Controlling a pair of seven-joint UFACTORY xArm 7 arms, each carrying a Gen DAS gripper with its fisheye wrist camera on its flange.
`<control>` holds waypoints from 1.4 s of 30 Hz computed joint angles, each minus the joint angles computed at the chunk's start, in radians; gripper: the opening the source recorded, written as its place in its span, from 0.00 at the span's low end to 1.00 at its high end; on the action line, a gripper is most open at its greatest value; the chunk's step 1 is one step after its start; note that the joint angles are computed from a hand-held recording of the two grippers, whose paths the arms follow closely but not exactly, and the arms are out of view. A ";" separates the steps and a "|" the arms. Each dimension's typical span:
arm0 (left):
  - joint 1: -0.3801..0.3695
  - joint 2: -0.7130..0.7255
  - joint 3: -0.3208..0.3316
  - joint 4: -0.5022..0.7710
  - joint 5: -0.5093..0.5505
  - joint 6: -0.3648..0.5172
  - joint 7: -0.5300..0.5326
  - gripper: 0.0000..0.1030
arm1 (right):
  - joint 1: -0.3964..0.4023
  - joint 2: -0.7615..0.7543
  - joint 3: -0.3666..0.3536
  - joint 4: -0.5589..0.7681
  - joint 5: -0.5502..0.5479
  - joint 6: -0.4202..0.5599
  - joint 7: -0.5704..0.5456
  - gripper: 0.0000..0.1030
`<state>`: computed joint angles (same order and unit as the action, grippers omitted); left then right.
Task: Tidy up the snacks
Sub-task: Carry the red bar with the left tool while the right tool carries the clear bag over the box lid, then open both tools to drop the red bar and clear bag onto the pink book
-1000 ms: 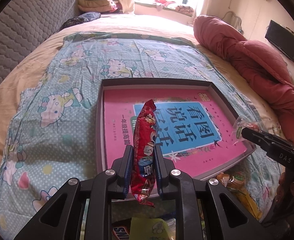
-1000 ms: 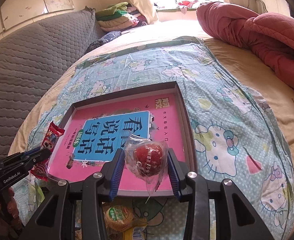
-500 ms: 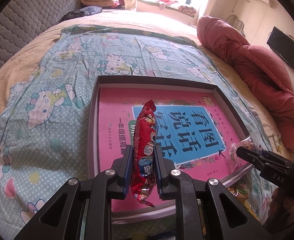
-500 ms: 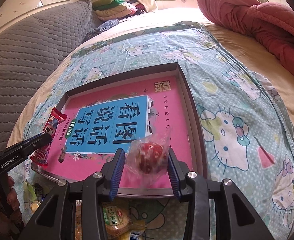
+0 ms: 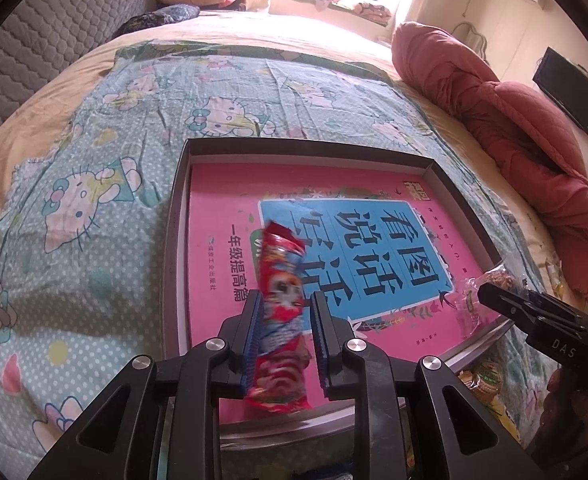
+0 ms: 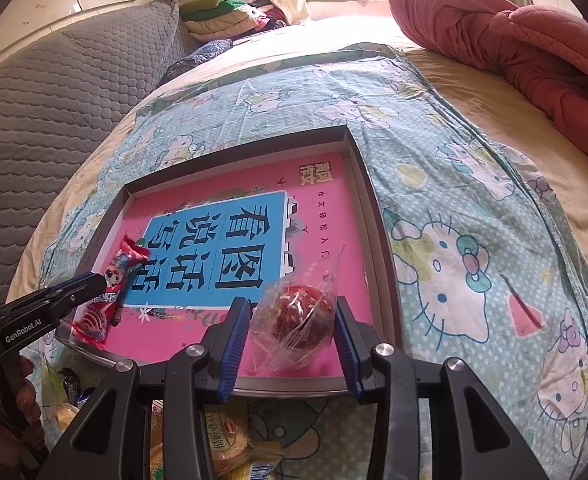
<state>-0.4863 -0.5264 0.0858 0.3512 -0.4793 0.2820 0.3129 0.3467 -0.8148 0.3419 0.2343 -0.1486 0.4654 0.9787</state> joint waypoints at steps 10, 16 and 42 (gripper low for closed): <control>0.008 -0.026 -0.002 0.003 0.010 0.022 -0.002 0.42 | -0.013 -0.019 0.008 0.001 -0.008 0.032 0.019 0.46; 0.024 -0.056 -0.011 -0.001 0.020 0.039 -0.021 0.51 | -0.026 -0.034 0.018 0.003 -0.024 0.059 0.039 0.50; 0.125 -0.253 0.014 -0.041 0.108 0.134 -0.074 0.59 | -0.020 -0.153 0.035 0.001 -0.058 0.129 0.067 0.62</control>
<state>-0.3613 -0.7795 0.0994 0.3102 -0.3711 0.4155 0.2393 0.3270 -0.9677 0.3771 0.2358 -0.2061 0.5942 1.0459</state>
